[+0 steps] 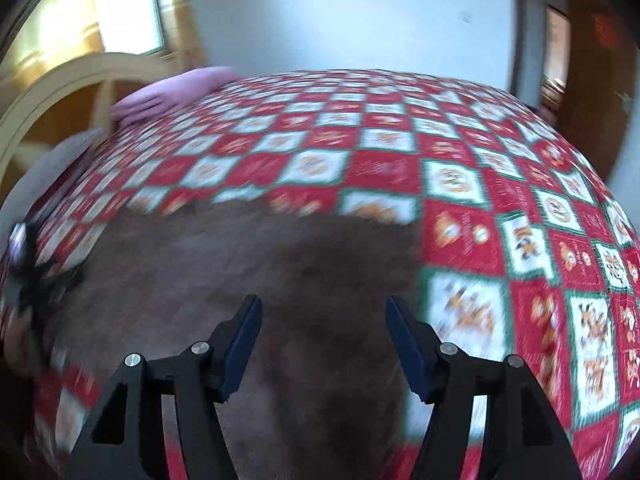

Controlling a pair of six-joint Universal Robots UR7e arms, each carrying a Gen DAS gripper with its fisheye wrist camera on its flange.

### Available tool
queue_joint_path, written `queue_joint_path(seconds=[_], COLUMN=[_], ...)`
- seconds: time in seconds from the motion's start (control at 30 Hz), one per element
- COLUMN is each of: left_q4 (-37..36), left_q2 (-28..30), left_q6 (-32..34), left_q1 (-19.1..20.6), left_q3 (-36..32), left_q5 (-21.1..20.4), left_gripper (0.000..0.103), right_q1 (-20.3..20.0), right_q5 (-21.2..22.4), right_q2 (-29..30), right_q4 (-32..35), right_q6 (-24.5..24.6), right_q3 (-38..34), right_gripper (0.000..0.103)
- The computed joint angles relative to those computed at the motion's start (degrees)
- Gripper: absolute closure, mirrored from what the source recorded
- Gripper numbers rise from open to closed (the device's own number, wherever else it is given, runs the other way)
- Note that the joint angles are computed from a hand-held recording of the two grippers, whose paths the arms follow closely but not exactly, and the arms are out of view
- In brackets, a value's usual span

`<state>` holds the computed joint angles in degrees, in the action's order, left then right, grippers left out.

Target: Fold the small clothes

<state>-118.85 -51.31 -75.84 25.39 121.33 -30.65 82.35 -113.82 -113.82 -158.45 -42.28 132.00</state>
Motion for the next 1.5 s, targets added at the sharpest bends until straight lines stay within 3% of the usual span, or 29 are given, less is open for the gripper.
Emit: queue_joint_path(seconds=[0.13, 0.2, 0.23, 0.3, 0.37, 0.47, 0.57, 0.67, 0.77, 0.87, 1.0, 1.17, 1.33, 1.5], left_q4=[-0.54, 0.97, 1.32, 0.52, -1.37, -0.19, 6.34, 12.35, 13.98, 13.21, 13.16, 5.71, 0.31, 0.29], left_q2=[-2.1, -2.85, -3.07, -3.79, -4.42, -4.23, -2.75, -1.22, -1.56, -2.57, -2.62, -6.31, -10.2, -11.46], left_q6=[-0.13, -0.83, -0.5, -0.06, 0.59, -0.3, -2.83, -4.89, -5.37, -5.46, -5.18, -1.92, 2.01, 3.63], left_q1=[-1.97, -3.33, -3.96, -4.71, -4.54, -4.71, -5.65, -7.2, -8.23, -8.69, -8.84, -9.54, -7.86, -5.09], left_q3=[2.68, 3.57, 4.02, 5.16, 5.91, 5.57, 3.72, 2.31, 2.87, 4.03, 4.1, 8.05, 10.13, 8.45], left_q5=[-4.65, -5.42, -5.68, -5.76, -6.29, -6.06, -5.6, -4.96, -5.0, -5.25, -5.38, -7.45, -8.44, -4.55], left_gripper=[0.0, 0.0, 0.0, 0.0, 0.0, 0.0, 0.0, 0.0, 0.0, 0.0, 0.0, 0.0, 0.0, 0.0], right_q1=[-3.71, -5.26, -5.3, -3.1, 0.52, 3.97, 5.72, 4.95, 5.88, 6.66, 11.23, 15.33, 23.01, 27.33], right_q5=[-4.28, -2.25, -2.55, -5.24, -8.2, -4.23, -3.32, -7.11, -7.88, -8.67, -14.26, -11.68, -12.71, -15.61], right_q2=[-4.68, -7.85, -8.43, -7.86, -5.99, -4.05, 0.44, 6.06, 5.36, 4.4, 6.36, 5.41, 13.49, 24.12], right_q4=[3.46, 0.7, 1.97, 4.02, 0.25, -2.74, -6.53, -4.95, -9.57, -8.64, -8.18, -5.26, -12.63, -22.91], right_q6=[-2.3, -6.59, -5.62, -2.58, -3.04, -3.45, -2.94, 0.27, -1.17, -0.94, 0.97, 2.06, -0.88, -3.43], right_q3=[6.5, 9.51, 9.44, 8.42, 8.86, 8.7, 8.93, 9.23, 12.01, 12.57, 12.22, 12.96, 14.08, 14.58], right_gripper=[0.038, 0.038, 0.038, 0.038, 0.038, 0.038, 0.038, 0.038, 0.038, 0.038, 0.037, 0.037, 0.037, 0.037])
